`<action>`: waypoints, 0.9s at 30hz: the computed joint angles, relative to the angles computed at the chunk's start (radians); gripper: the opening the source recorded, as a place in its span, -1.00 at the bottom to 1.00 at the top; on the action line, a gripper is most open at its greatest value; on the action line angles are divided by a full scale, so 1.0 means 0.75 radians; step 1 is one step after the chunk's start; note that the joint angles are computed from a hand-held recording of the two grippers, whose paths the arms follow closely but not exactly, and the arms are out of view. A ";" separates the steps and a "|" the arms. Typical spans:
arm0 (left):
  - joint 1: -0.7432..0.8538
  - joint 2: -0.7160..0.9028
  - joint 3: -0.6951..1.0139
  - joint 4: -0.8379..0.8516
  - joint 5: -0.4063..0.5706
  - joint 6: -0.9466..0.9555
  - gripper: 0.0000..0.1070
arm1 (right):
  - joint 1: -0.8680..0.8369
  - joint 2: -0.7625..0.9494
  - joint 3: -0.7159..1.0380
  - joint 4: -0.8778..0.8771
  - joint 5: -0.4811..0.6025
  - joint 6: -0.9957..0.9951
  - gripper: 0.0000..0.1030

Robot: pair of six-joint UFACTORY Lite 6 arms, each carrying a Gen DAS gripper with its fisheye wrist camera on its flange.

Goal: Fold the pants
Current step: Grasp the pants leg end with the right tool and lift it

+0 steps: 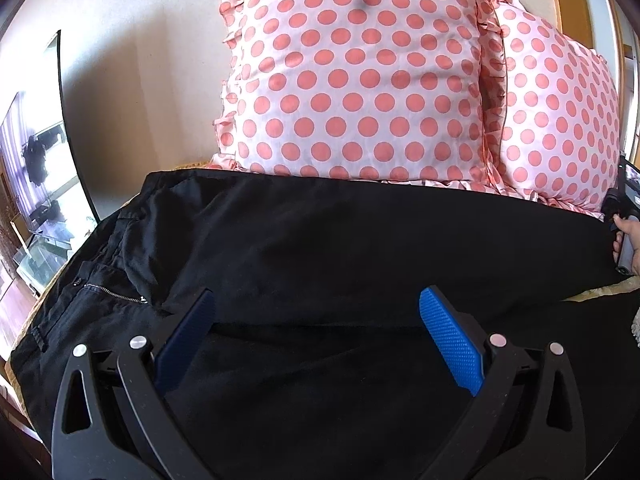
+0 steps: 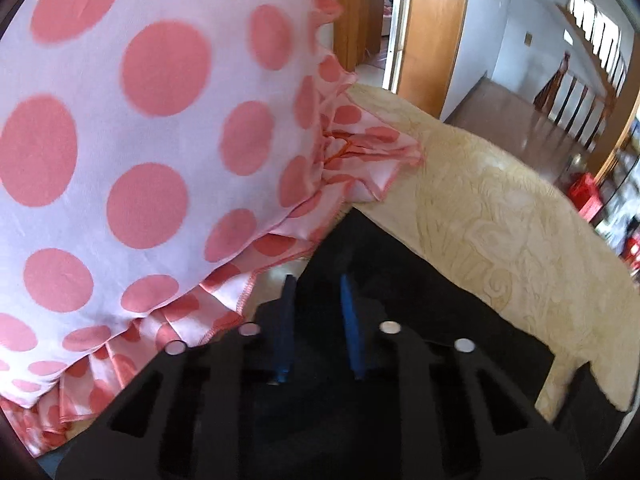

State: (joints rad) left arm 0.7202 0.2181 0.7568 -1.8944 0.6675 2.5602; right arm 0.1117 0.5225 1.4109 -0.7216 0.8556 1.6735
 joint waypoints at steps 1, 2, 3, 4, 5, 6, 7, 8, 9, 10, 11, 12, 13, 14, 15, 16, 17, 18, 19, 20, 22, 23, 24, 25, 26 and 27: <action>0.005 -0.001 0.000 0.006 0.003 -0.004 0.89 | 0.009 -0.042 -0.040 -0.002 -0.028 0.026 -0.73; 0.012 -0.004 0.000 0.011 0.006 -0.009 0.89 | -0.002 -0.107 -0.126 -0.031 -0.112 0.081 -0.85; 0.018 -0.008 -0.001 0.014 0.008 -0.011 0.89 | -0.012 -0.151 -0.186 -0.057 -0.170 0.121 -0.90; 0.027 -0.015 -0.004 0.017 0.011 -0.010 0.89 | -0.017 -0.199 -0.242 -0.078 -0.203 0.149 -0.92; 0.036 -0.024 -0.011 0.018 0.016 -0.008 0.89 | -0.011 -0.262 -0.310 -0.124 -0.241 0.207 -0.93; 0.048 -0.032 -0.017 0.024 0.024 -0.007 0.89 | -0.004 -0.318 -0.363 -0.160 -0.258 0.244 -0.93; 0.063 -0.042 -0.022 0.036 0.033 -0.011 0.89 | 0.003 -0.399 -0.472 -0.239 -0.288 0.327 -0.93; 0.081 -0.051 -0.027 0.053 0.045 -0.021 0.89 | 0.038 -0.462 -0.535 -0.290 -0.282 0.395 -0.94; 0.093 -0.059 -0.029 0.069 0.052 -0.033 0.89 | 0.071 -0.548 -0.603 -0.326 -0.273 0.440 -0.94; 0.112 -0.068 -0.029 0.097 0.063 -0.056 0.89 | 0.101 -0.629 -0.663 -0.347 -0.267 0.472 -0.94; 0.135 -0.078 -0.029 0.131 0.081 -0.085 0.89 | 0.141 -0.718 -0.723 -0.356 -0.253 0.497 -0.96; 0.154 -0.089 -0.032 0.157 0.095 -0.106 0.89 | 0.179 -0.806 -0.787 -0.359 -0.231 0.514 -0.96; 0.181 -0.105 -0.036 0.190 0.118 -0.130 0.89 | 0.242 -0.889 -0.841 -0.362 -0.186 0.536 -0.96; 0.200 -0.117 -0.041 0.214 0.136 -0.147 0.89 | 0.325 -0.968 -0.890 -0.361 -0.124 0.559 -0.96; 0.218 -0.131 -0.046 0.237 0.152 -0.162 0.89 | 0.406 -1.027 -0.926 -0.358 -0.060 0.583 -0.96; 0.235 -0.141 -0.049 0.256 0.168 -0.174 0.89 | 0.499 -1.087 -0.957 -0.344 0.019 0.599 -0.96; 0.260 -0.158 -0.056 0.287 0.193 -0.193 0.89 | 0.608 -1.145 -0.986 -0.324 0.108 0.626 -0.96; 0.276 -0.170 -0.059 0.310 0.208 -0.209 0.89 | 0.722 -1.183 -1.007 -0.303 0.182 0.675 -0.96; 0.300 -0.185 -0.064 0.341 0.233 -0.226 0.89 | 0.794 -1.215 -1.035 -0.289 0.220 0.716 -0.96; 0.318 -0.194 -0.069 0.356 0.249 -0.230 0.89 | 0.921 -1.253 -1.065 -0.259 0.289 0.792 -0.96; 0.364 -0.214 -0.079 0.392 0.291 -0.233 0.89 | 1.170 -1.316 -1.113 -0.187 0.422 0.957 -0.96; 0.378 -0.218 -0.080 0.401 0.302 -0.233 0.89 | 1.291 -1.301 -1.119 -0.163 0.471 1.061 -0.96; 0.391 -0.221 -0.080 0.408 0.311 -0.232 0.89 | 1.421 -1.313 -1.145 -0.113 0.525 1.164 -0.96; 0.399 -0.219 -0.076 0.414 0.316 -0.234 0.89 | 1.496 -1.325 -1.173 -0.095 0.547 1.231 -0.96; 0.402 -0.215 -0.070 0.419 0.317 -0.241 0.89 | 1.559 -1.359 -1.219 -0.073 0.546 1.302 -0.96; 0.402 -0.212 -0.066 0.421 0.314 -0.246 0.89 | 1.609 -1.385 -1.239 -0.065 0.552 1.352 -0.96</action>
